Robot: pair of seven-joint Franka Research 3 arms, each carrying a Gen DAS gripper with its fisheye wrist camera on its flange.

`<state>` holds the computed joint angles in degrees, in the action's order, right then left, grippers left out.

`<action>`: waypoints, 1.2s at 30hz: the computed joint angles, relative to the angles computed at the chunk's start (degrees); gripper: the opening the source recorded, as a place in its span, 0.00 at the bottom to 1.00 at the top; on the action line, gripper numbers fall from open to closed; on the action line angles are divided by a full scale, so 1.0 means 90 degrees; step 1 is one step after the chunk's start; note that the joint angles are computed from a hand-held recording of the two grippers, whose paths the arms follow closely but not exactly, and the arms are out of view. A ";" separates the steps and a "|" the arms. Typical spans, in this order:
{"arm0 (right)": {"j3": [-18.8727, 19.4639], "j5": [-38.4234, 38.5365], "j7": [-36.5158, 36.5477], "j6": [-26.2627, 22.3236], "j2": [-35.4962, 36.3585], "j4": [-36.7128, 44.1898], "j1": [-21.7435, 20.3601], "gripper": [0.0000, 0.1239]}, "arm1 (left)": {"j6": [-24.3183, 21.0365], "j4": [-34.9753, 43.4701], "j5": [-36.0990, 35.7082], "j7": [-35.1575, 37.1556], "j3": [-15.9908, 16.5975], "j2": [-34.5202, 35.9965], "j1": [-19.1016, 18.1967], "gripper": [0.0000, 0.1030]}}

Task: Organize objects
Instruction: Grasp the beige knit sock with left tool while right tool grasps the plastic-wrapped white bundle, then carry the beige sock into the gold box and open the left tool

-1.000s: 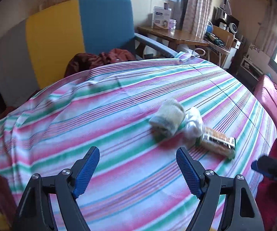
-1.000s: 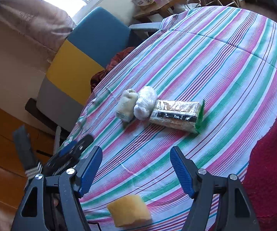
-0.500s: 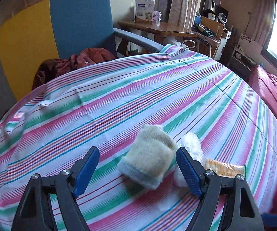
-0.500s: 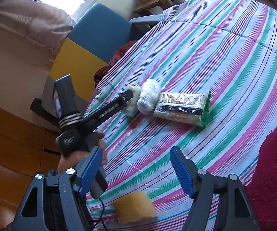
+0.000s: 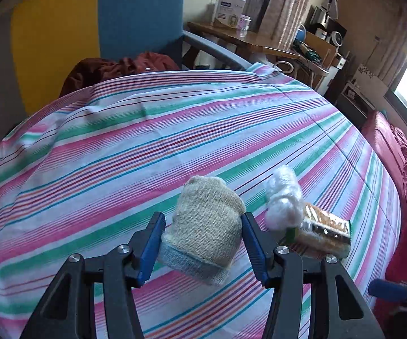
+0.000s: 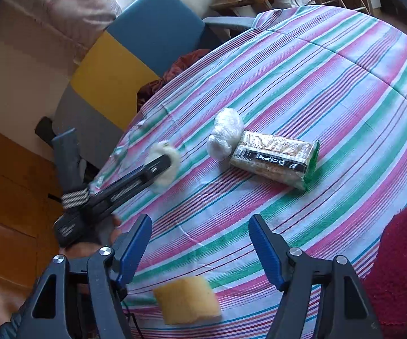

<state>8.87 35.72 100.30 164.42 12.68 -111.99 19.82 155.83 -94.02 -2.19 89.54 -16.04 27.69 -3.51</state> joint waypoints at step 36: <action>-0.0924 -0.4366 0.0921 -0.3645 0.3760 0.5866 0.0909 0.27 | 0.1559 -0.5658 0.0122 -0.1118 0.1389 -0.5048 0.0189 0.55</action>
